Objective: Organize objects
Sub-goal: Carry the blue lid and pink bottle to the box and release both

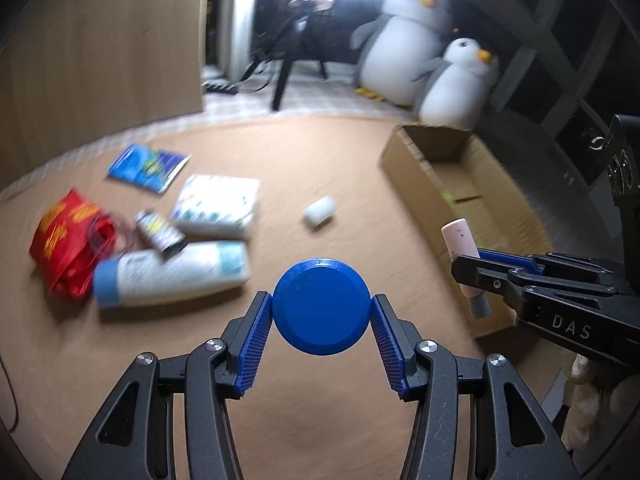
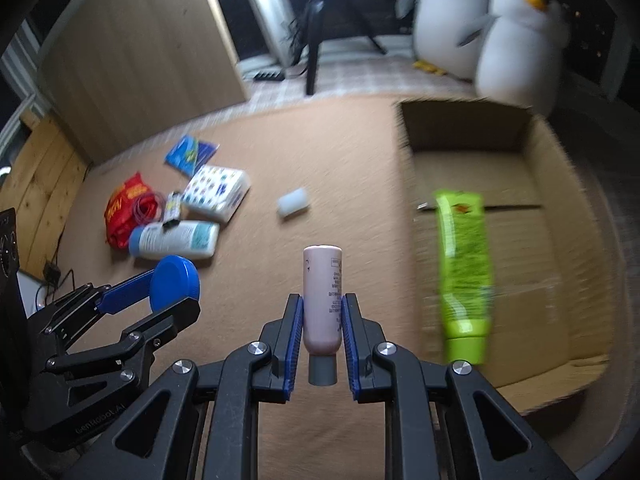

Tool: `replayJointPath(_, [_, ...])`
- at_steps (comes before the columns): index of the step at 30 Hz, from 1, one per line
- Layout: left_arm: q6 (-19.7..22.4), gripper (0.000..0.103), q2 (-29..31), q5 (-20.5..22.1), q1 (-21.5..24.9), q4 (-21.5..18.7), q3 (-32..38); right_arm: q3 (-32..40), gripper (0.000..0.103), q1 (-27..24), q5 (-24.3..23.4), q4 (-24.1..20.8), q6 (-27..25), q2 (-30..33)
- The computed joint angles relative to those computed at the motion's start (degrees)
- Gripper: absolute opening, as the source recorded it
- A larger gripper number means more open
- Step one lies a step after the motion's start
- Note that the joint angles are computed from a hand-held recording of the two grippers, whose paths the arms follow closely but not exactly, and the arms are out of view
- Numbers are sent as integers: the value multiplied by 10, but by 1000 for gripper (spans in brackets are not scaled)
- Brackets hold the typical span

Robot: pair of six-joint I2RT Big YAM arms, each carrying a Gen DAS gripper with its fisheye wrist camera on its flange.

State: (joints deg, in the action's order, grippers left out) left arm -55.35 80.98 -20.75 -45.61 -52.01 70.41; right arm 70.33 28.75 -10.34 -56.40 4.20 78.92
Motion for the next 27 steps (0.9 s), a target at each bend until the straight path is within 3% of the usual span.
replayJointPath(12, [80,54,148,24,-16,9,182,14,18,-120,6,-10,-47,-5])
replayJointPath(20, [100,54,236,49,-28,-6,282,13,18,-175,-6,-10,-68,15])
replayJointPath(27, [103,55,268,57,-31,-17,319,15,18,-198,-14,-10,-81,25])
